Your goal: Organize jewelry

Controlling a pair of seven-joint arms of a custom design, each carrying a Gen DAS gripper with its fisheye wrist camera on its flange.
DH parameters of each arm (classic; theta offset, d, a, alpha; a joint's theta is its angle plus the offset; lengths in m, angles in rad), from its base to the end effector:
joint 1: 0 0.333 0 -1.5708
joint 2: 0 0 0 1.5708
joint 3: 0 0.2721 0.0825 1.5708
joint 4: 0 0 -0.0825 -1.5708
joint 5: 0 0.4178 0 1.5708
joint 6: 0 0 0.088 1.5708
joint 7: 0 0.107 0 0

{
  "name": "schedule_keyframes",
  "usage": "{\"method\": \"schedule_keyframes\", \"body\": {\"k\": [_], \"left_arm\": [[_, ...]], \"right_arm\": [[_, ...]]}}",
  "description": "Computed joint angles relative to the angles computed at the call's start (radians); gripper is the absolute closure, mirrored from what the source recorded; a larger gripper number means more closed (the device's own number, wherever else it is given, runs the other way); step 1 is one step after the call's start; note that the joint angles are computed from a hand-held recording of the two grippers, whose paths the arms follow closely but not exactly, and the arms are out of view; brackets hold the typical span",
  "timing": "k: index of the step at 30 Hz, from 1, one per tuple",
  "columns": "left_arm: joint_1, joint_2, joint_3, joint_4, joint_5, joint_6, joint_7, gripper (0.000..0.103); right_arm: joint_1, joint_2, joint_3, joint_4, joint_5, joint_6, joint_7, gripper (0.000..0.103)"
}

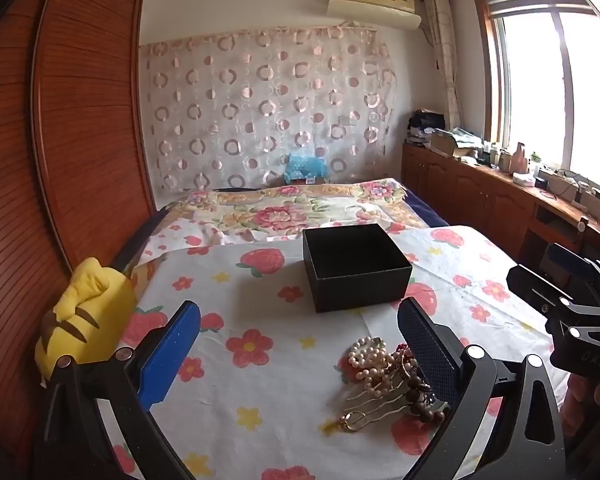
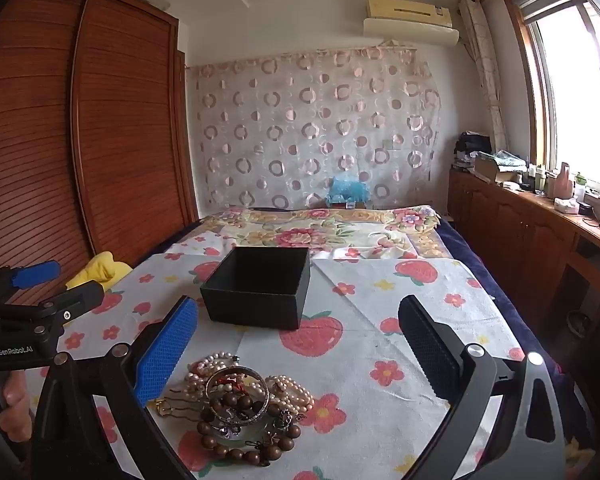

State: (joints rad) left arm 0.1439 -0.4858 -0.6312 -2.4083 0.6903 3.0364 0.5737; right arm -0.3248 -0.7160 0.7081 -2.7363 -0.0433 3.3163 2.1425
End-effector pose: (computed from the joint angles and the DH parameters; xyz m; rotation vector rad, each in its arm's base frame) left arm 0.4251 -0.3027 0.4987 -1.3668 1.7515 -1.0364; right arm 0.4157 0.1761 0.4670 -1.4713 1.4463 -0.9320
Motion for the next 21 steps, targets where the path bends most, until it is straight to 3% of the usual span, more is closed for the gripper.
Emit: {"method": "schedule_keyframes", "body": {"k": [21], "left_arm": [[0.03,-0.009,-0.024,-0.002,0.003,0.019,-0.015,0.008]], "right_arm": [[-0.001,-0.003,-0.001,0.003,-0.009,-0.006,0.005,0.003]]}}
